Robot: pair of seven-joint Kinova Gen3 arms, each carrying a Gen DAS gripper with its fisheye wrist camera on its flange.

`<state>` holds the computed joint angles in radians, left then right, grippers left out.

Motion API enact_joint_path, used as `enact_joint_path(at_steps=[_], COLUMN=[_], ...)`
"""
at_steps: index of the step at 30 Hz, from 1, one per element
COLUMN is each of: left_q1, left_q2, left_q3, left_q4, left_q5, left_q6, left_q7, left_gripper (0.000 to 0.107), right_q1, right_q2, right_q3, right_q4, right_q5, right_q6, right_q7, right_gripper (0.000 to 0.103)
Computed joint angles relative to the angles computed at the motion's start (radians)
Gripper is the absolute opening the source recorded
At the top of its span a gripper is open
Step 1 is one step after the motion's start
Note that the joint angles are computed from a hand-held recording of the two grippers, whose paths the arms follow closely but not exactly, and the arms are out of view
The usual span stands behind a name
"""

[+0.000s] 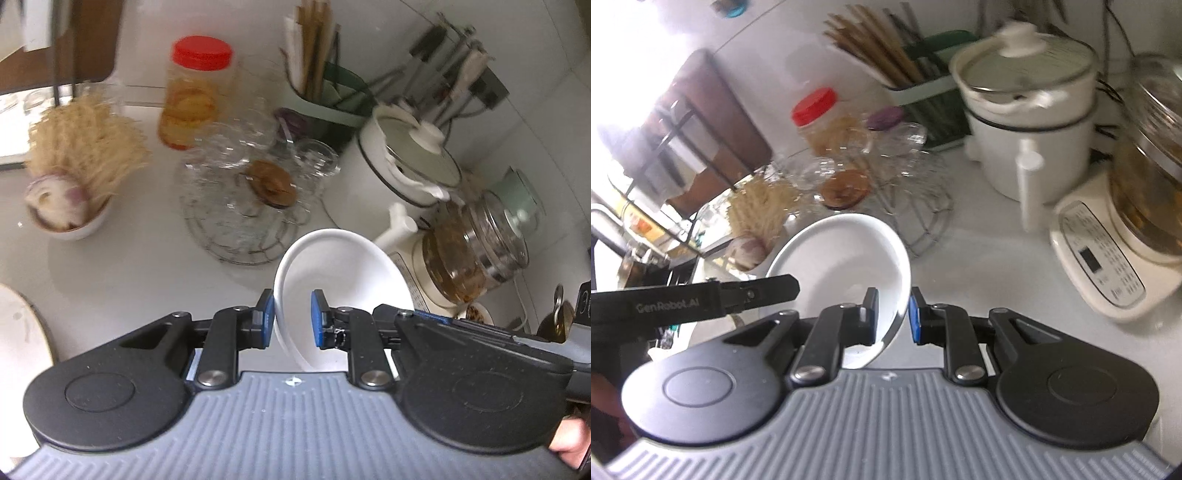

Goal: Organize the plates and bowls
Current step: 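Lift the white ceramic bowl with both grippers and carry it to the nested bowls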

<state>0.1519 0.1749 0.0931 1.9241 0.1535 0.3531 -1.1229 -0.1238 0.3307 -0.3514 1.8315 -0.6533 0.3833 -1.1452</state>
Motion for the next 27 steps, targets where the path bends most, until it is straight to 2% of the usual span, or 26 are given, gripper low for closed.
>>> enact_joint_path(at_steps=[6,11,20,27], left_q1=[0.032,0.022,-0.037,-0.035], left_q2=[-0.067,-0.113,-0.143,-0.099], left_q3=[-0.057,-0.068,-0.047,-0.062], left_q4=[0.086,0.148,0.258,0.316], left_q5=[-0.088,-0.165,-0.156,-0.167], left_q6=[-0.042,-0.054,-0.100,-0.152], left_q7=[0.143,0.277,0.341,0.395], left_gripper=[0.022,0.023,0.023,0.023], right_q1=[-0.038,-0.095,-0.193,-0.245], right_q2=[0.028,0.059,0.094,0.143], right_q3=[-0.008,0.002,0.033,0.051], right_q4=[-0.050,-0.095,-0.132,-0.148], right_q5=[0.029,0.072,0.189,0.253], right_q6=[0.034,0.075,0.113,0.141], right_q7=[0.011,0.000,-0.054,-0.092], right_gripper=[0.020,0.020,0.020,0.022])
